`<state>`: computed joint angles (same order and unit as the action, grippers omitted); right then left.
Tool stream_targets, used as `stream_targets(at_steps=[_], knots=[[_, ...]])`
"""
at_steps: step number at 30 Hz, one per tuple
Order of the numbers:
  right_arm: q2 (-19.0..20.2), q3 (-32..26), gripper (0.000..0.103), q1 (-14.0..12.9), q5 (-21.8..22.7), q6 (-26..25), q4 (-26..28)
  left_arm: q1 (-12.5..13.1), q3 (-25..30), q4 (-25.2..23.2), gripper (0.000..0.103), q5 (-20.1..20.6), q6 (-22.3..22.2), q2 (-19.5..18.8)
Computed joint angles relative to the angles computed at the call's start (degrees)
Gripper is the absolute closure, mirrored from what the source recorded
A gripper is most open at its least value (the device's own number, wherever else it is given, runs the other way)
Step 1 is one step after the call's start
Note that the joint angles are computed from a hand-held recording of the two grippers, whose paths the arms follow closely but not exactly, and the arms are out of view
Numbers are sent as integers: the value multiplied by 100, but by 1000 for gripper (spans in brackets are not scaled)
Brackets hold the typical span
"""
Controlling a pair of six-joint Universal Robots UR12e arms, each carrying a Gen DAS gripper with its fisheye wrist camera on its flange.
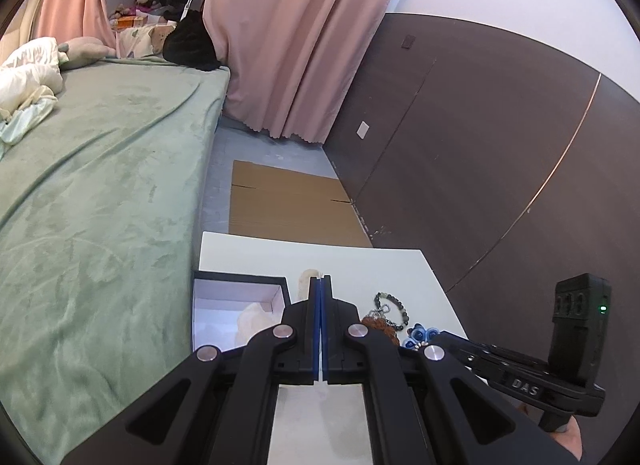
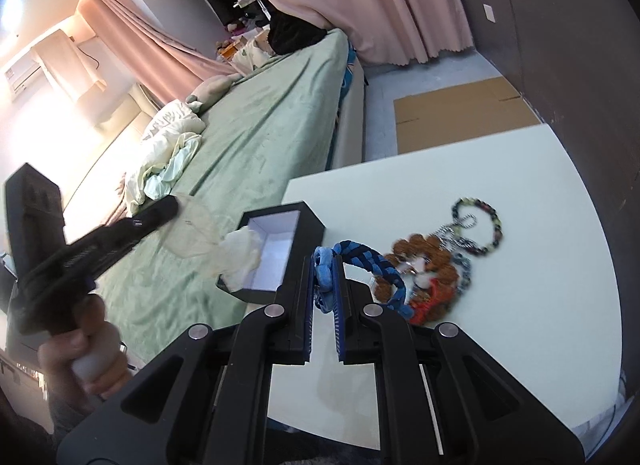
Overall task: Organize jewelry
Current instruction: 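Carry the white pouch into the box with the left tool while the right grasps the blue cord bracelet, then lower the blue cord bracelet into the black box and open the right tool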
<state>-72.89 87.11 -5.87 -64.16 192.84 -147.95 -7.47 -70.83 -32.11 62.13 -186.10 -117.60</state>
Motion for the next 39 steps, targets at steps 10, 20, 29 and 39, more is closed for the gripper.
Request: stream_targets(at_steps=[10, 20, 29, 39], knots=[[278, -471, 93, 247, -309, 67, 198, 273, 21, 163, 49, -684, -607, -344], [729, -1102, 93, 533, -229, 42, 379, 582, -264, 578, 19, -812, -1102, -126], [853, -1362, 29, 647, -393, 305, 730, 693, -388, 724, 8, -759, -1274, -37], [215, -684, 18, 421, -1049, 477, 375, 587, -430, 612, 8, -581, -908, 9]])
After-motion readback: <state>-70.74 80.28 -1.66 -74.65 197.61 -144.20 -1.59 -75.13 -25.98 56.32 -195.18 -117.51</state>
